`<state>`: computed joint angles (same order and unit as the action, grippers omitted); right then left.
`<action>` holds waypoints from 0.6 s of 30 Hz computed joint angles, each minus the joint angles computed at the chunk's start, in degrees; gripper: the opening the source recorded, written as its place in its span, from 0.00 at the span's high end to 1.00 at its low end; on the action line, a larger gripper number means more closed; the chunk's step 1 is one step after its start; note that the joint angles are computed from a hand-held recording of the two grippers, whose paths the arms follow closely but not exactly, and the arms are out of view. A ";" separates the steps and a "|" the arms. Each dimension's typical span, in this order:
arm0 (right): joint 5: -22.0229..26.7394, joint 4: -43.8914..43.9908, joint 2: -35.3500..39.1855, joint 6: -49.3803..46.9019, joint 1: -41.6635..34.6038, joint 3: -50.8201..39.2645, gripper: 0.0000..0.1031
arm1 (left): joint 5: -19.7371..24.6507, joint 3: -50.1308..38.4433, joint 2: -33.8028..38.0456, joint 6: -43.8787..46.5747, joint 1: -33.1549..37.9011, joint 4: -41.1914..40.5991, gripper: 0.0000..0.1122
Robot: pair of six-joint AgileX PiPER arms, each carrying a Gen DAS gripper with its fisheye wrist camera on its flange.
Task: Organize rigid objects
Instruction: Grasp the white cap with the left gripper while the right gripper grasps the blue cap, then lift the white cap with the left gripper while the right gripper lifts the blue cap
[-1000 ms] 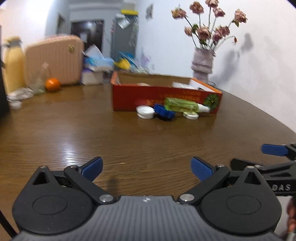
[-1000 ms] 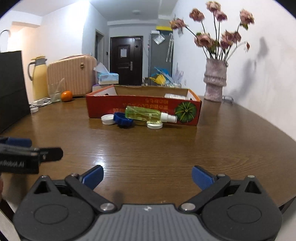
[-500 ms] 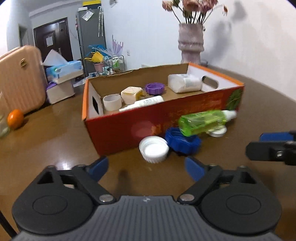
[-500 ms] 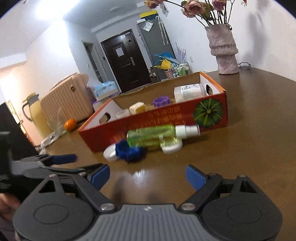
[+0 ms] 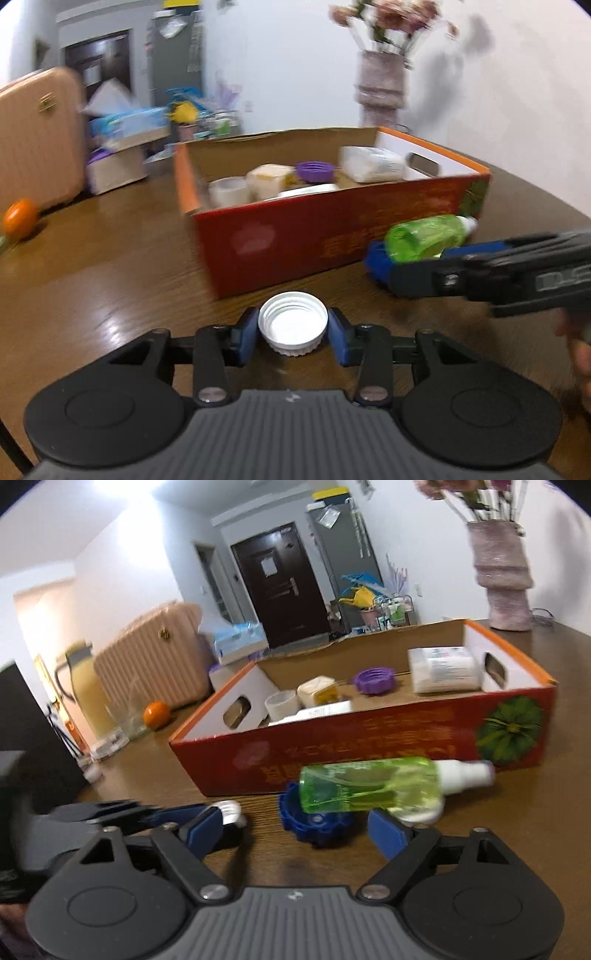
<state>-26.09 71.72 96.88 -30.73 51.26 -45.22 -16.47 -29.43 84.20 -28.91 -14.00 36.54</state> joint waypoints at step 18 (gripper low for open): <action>-11.85 8.99 3.29 6.31 8.48 -0.63 0.50 | -3.56 6.78 -6.26 14.86 -0.49 -12.67 0.63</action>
<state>-37.94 80.71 100.17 -24.42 59.74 -45.85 -20.03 -22.65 77.95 -14.05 -14.49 23.87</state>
